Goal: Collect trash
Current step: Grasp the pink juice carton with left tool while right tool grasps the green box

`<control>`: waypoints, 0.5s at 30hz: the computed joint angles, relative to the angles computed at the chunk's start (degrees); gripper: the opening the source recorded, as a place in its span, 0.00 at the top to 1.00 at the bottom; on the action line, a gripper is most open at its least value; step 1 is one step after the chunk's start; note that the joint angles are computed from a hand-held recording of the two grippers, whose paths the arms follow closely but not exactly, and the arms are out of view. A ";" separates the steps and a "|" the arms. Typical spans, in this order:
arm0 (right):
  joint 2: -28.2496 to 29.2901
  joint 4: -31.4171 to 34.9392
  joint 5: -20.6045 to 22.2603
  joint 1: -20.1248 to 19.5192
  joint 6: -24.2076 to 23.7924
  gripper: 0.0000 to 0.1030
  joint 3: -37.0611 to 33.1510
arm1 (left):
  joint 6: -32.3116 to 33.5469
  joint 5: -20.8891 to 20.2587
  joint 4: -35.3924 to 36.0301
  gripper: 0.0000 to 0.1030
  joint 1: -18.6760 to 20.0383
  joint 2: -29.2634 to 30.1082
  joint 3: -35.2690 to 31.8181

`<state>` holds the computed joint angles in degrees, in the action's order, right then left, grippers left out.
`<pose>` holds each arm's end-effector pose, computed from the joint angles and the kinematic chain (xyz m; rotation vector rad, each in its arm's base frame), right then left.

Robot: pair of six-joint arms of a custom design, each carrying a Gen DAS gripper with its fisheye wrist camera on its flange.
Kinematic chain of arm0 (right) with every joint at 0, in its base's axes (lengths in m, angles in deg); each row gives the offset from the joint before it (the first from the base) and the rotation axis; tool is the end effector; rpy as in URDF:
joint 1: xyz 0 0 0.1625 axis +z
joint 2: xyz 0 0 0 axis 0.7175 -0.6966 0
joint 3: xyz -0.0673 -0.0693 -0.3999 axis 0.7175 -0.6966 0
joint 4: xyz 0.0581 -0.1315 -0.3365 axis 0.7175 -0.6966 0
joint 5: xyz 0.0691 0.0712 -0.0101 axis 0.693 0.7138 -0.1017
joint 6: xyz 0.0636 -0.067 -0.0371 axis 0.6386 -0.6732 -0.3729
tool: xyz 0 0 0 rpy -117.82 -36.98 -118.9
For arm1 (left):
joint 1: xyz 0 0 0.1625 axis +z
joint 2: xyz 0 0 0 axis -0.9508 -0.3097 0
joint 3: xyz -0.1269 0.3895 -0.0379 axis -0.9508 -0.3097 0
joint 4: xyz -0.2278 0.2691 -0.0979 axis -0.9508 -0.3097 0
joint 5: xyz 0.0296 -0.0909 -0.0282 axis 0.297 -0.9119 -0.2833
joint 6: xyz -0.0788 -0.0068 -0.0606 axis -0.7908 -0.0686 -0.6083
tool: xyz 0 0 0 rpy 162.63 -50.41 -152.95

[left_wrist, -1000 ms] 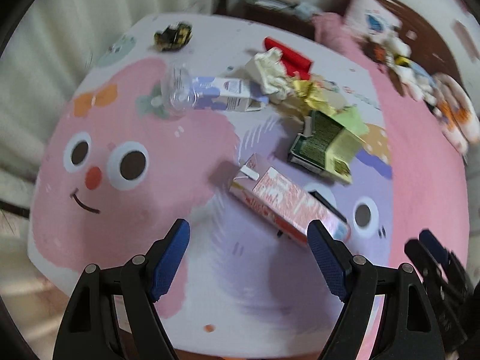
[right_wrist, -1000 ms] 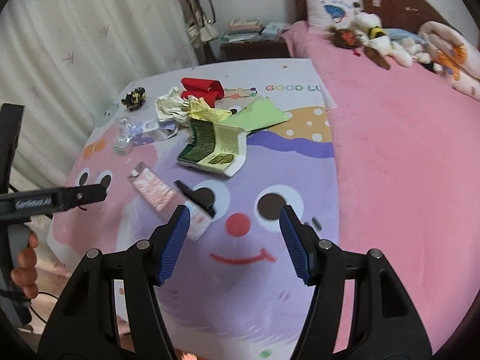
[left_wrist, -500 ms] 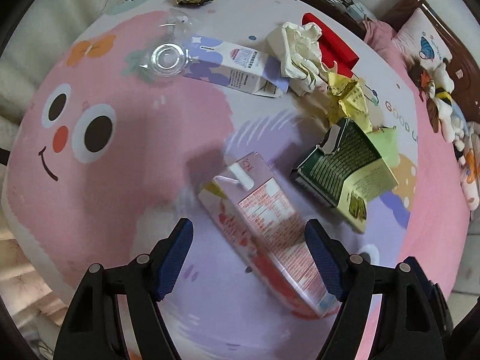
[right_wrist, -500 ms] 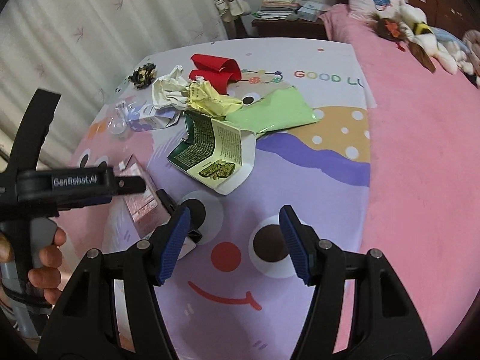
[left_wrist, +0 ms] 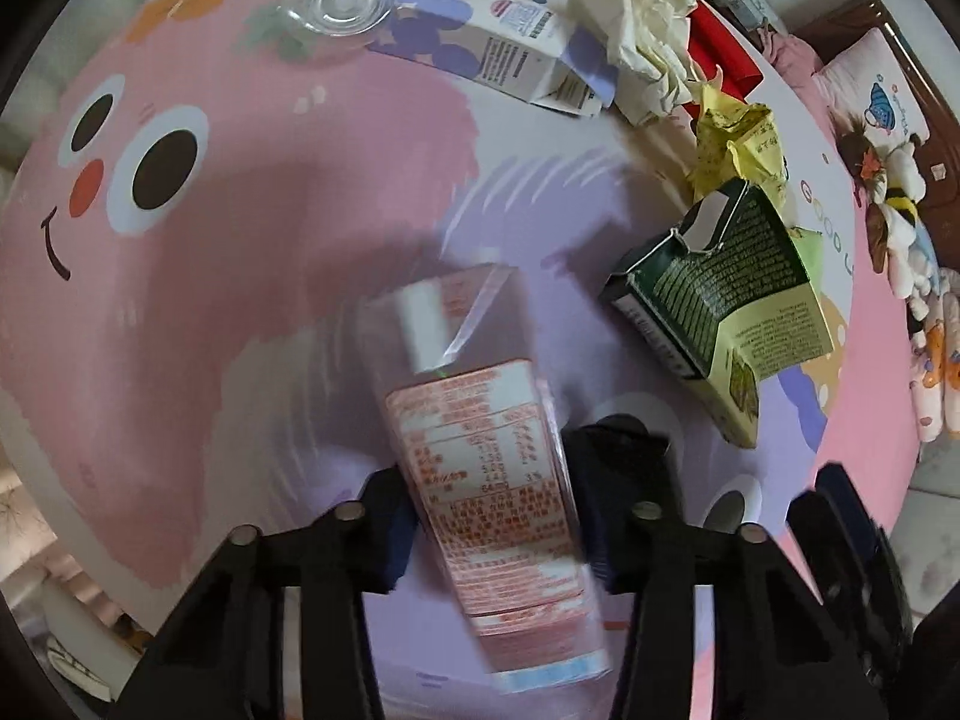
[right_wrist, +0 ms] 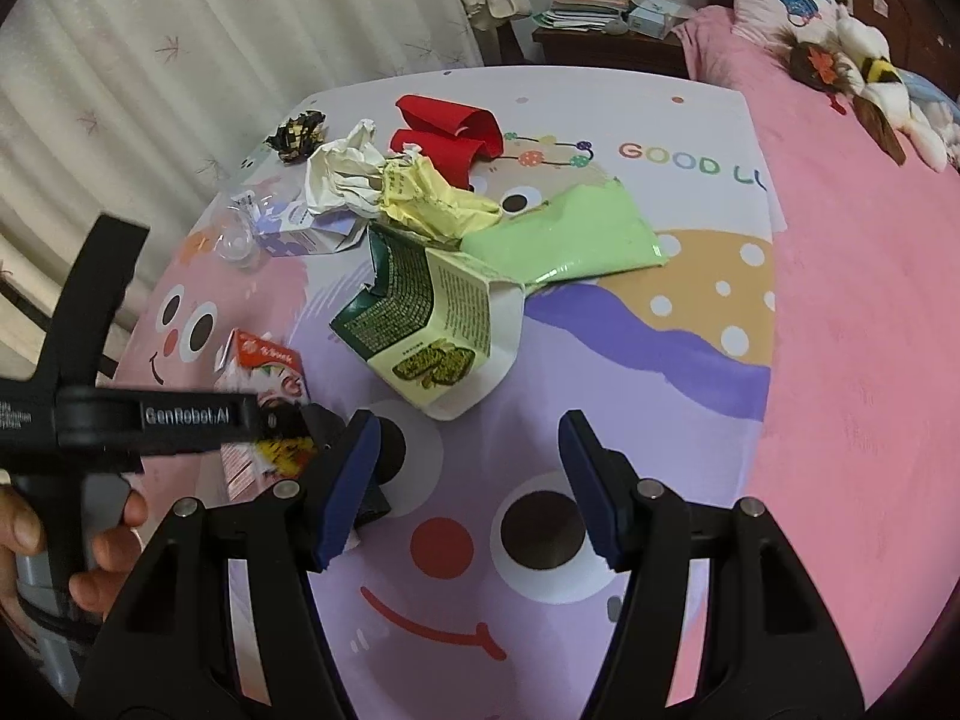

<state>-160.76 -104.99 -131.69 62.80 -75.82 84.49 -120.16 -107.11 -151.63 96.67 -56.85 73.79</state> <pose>0.2514 -0.4332 0.4636 0.8942 -2.6454 0.1677 -0.4574 -0.3988 0.1671 -0.9306 2.4220 -0.5004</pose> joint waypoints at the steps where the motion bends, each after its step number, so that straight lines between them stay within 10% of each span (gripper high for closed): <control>1: 0.19 -0.02 -0.02 0.03 -0.21 0.43 -0.15 | 0.33 -0.12 0.43 0.62 -0.10 0.11 -0.17; 15: 6.73 -5.55 -0.32 -0.42 -3.74 0.43 -1.91 | 0.87 4.52 15.56 0.62 -2.36 1.85 -8.45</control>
<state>-154.03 -110.54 -132.01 62.38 -79.55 82.57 -119.29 -102.58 -136.07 94.31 -55.00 65.35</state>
